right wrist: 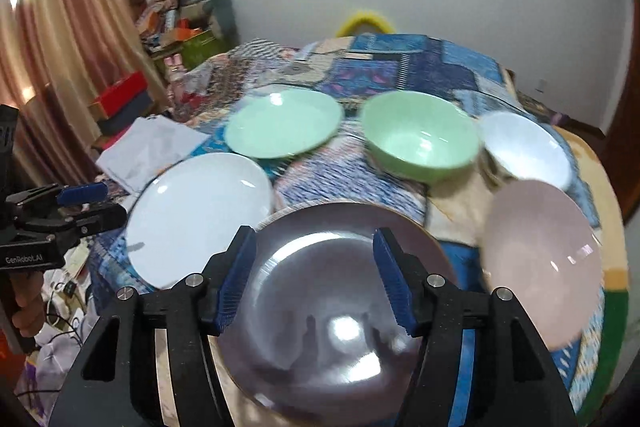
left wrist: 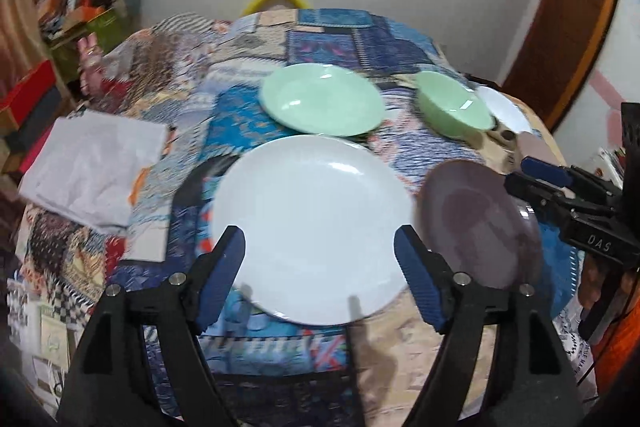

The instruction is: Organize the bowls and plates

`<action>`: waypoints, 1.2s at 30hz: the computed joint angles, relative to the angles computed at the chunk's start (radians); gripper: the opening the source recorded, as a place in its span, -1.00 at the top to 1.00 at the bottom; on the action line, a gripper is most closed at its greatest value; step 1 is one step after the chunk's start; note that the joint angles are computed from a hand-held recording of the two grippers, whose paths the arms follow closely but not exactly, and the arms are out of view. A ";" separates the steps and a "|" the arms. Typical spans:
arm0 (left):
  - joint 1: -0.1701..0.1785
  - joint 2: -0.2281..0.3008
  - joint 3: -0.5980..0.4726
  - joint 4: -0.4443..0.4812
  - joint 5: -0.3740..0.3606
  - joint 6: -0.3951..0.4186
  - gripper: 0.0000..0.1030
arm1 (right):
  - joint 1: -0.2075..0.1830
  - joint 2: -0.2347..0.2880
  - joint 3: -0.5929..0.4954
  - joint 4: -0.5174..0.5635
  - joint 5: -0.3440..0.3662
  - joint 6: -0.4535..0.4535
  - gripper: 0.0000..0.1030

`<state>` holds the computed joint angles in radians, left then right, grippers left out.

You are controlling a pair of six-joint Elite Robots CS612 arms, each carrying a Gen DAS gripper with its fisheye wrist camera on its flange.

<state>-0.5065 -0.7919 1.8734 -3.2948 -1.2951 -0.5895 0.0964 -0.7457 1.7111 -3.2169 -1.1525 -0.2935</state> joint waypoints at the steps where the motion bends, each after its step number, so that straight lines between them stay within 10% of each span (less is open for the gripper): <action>1: 0.006 0.001 0.003 0.009 0.002 -0.010 -0.49 | 0.007 0.006 -0.012 0.010 0.002 -0.013 -0.11; 8: 0.041 0.021 0.011 0.024 -0.051 -0.054 -0.49 | 0.042 0.041 -0.086 0.114 0.010 -0.066 -0.11; 12: 0.056 0.038 0.003 0.031 -0.102 -0.054 -0.17 | 0.053 0.062 -0.134 0.213 0.024 -0.089 -0.11; 25: 0.096 0.082 -0.021 0.020 -0.222 -0.066 0.50 | 0.080 0.116 -0.261 0.449 -0.020 -0.114 0.60; 36: 0.105 0.086 -0.028 0.018 -0.223 -0.069 0.57 | 0.091 0.125 -0.274 0.482 -0.066 -0.120 0.68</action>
<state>-0.4018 -0.7054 1.8457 -3.2771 -1.5182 -0.6584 0.1878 -0.6208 1.4374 -2.7348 -1.2183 -0.4136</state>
